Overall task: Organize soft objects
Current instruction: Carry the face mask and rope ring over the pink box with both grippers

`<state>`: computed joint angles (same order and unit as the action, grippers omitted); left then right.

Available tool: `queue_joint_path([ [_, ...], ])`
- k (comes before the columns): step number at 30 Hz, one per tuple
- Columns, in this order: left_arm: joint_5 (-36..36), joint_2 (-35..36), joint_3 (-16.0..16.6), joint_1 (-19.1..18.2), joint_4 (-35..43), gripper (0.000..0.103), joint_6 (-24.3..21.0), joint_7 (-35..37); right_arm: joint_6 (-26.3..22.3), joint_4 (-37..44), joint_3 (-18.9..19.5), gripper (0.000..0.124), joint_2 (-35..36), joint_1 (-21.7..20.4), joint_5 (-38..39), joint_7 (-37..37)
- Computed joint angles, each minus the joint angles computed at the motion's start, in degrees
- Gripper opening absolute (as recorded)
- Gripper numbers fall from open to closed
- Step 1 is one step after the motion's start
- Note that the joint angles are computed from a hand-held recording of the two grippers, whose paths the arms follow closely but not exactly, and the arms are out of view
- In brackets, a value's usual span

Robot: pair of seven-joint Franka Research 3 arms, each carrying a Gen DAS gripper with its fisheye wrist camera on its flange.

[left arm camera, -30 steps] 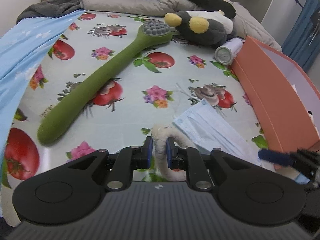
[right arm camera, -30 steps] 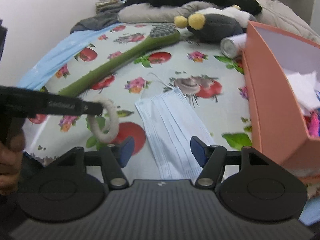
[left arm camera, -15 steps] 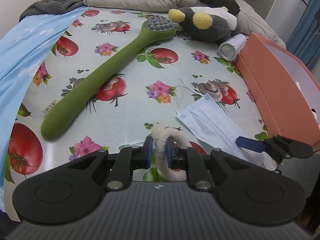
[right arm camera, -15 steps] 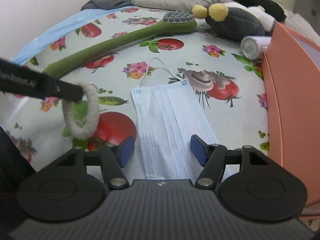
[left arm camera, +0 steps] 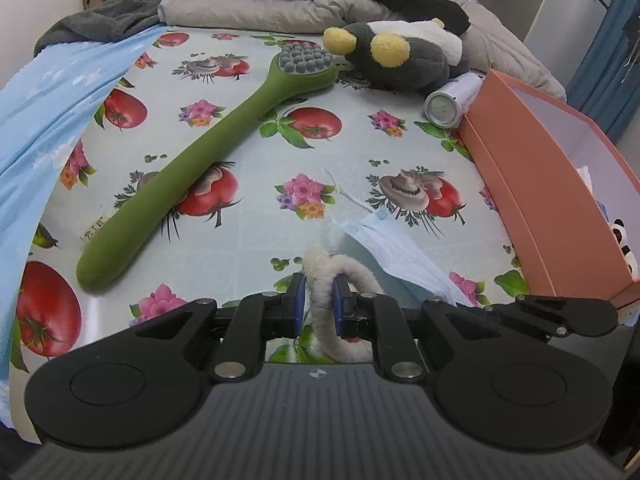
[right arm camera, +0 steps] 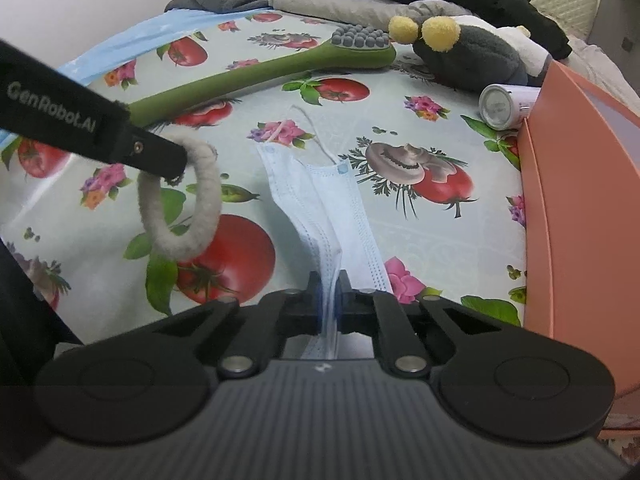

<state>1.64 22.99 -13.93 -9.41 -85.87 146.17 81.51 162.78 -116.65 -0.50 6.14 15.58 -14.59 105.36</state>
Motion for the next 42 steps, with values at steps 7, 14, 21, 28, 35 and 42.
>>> queue_joint_path([
  [7,-0.76,-0.57,-0.51,0.23,0.43,0.017,1.14,0.74,1.75,-0.86,-0.93,0.009,-2.32,-0.10,-5.89,8.57],
  [14,-4.11,-1.35,-1.95,0.85,1.93,0.017,1.41,3.24,2.10,-0.87,-0.23,0.009,-5.85,-2.64,-13.86,19.89],
  [21,-7.65,-2.56,-3.11,0.97,3.47,0.017,1.89,6.34,2.73,-1.83,2.32,0.009,-10.20,-6.45,-15.20,24.46],
  [28,-11.84,-3.74,-4.05,0.94,4.22,0.017,1.19,10.12,2.92,-2.73,5.19,0.009,-13.72,-9.98,-14.69,25.68],
  [35,-14.34,-4.17,-4.43,0.41,5.18,0.017,1.14,12.44,2.60,-3.59,7.58,0.009,-16.20,-12.94,-15.75,27.92],
  [42,-16.01,-2.77,-5.43,-0.80,7.75,0.018,0.22,14.80,1.73,-5.17,8.95,0.009,-19.08,-15.84,-16.63,29.99],
])
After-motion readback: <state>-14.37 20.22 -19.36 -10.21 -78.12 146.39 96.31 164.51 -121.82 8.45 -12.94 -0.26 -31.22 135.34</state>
